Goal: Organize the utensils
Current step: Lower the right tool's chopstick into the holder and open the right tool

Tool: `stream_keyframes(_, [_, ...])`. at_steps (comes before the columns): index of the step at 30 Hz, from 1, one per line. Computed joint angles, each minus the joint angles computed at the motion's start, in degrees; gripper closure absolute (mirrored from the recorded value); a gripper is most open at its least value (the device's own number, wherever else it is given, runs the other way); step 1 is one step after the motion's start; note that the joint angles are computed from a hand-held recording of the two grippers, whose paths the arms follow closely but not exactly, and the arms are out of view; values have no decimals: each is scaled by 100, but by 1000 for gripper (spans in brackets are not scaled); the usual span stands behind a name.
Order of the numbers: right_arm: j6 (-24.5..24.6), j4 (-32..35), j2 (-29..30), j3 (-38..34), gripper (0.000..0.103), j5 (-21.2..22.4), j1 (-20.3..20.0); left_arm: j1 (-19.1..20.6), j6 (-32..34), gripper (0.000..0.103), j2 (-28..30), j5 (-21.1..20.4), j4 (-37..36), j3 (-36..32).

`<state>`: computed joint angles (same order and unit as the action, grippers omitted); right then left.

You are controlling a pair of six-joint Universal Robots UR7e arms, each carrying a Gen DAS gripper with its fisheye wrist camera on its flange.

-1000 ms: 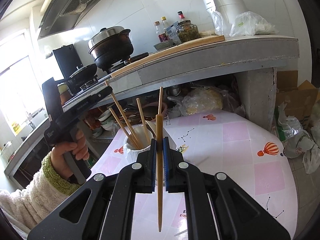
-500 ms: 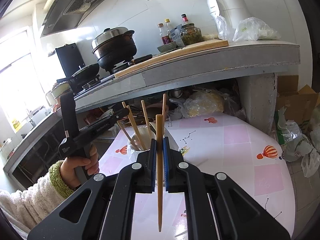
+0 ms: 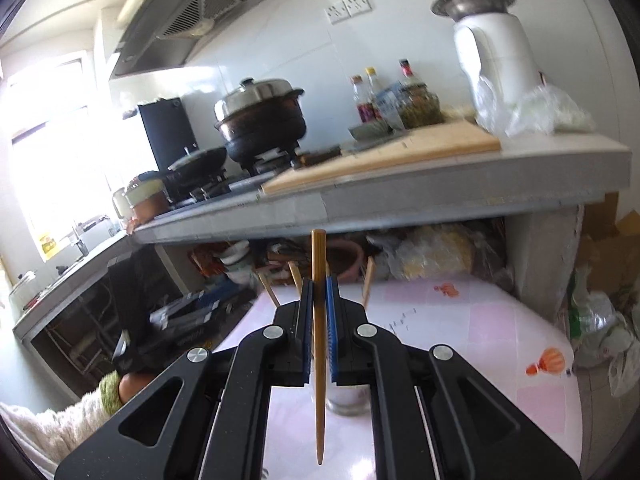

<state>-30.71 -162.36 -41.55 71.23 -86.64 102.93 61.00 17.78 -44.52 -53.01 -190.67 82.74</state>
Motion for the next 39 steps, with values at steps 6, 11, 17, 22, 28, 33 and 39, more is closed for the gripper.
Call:
stream_keyframes(6, [-143,236,626,-1170,96,301,189,-92,-213,31,-598,229,-721,975])
stream_keyframes(11, [-286,438,1318,-2185,96,206,267,-120,-426,24,-1012,577,-1172,1774])
stream_keyframes(17, [-508,560,1975,-2933,96,-186,256,-127,-698,20,-1348,1047,-1522,2545])
stream_keyframes(22, [-800,379,2217,-3019,96,-453,216,-129,-924,20,-1537,1263,-1690,2924])
stream_keyframes(28, [-830,280,2150,-2714,96,-557,161,-156,-950,18,-1621,1302,-1811,3140])
stream_keyframes(33, [-834,273,2062,-2414,96,-698,119,-202,-960,16,-1587,1275,-1708,3105])
stream_keyframes(39, [-810,246,1970,-2090,96,-892,71,-218,-1105,14,-1549,1161,-1478,3060])
